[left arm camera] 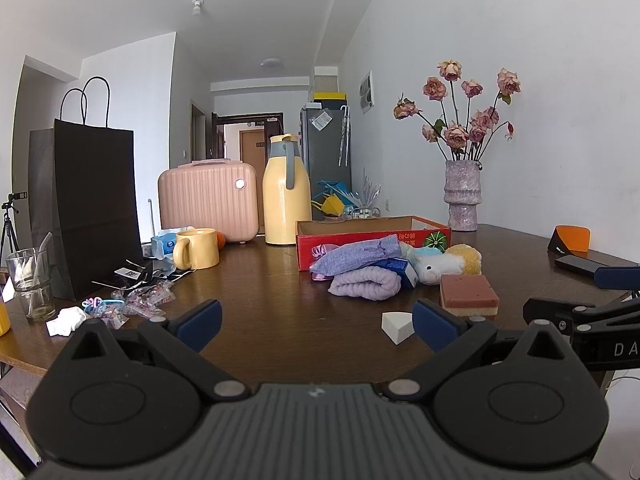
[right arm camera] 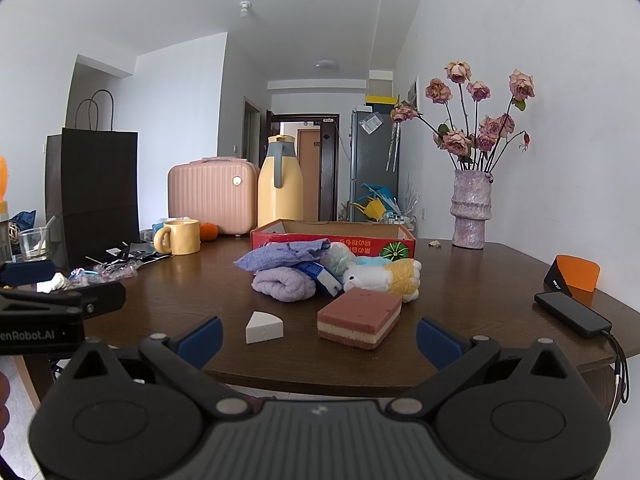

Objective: Organize soft objects

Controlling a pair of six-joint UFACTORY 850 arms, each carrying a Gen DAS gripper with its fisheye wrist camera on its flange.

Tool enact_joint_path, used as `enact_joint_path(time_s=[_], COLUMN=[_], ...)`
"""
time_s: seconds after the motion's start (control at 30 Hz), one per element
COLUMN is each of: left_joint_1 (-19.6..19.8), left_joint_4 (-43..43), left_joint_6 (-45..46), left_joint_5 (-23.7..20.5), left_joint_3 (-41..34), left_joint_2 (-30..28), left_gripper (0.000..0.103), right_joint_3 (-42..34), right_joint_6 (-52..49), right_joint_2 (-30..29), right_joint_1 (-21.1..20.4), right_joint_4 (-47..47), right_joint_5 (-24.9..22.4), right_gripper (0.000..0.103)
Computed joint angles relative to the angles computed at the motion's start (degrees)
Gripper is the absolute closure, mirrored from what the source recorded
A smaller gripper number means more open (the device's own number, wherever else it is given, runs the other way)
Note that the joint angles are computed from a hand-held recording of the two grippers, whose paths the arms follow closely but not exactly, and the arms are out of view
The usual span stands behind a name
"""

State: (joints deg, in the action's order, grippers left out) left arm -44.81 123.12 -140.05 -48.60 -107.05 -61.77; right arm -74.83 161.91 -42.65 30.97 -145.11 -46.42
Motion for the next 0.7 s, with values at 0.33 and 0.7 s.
enact_joint_path(time_s=[0.33, 0.7], left_joint_1=[0.8, 2.8], left_joint_4=[1.4, -16.4], left_joint_6=[1.4, 23.4], left_joint_5=[1.7, 22.9], left_joint_3=[-4.7, -34.7], left_joint_2=[-2.5, -18.0], left_gripper=[0.0, 0.0], right_joint_3=[-0.1, -8.4], right_joint_6=[-1.0, 8.4], right_joint_2=[-0.6, -5.4], right_joint_1=[-0.7, -8.4], right_joint_4=[-0.6, -7.5], right_joint_5=[-2.9, 7.2], right_gripper=[0.0, 0.002])
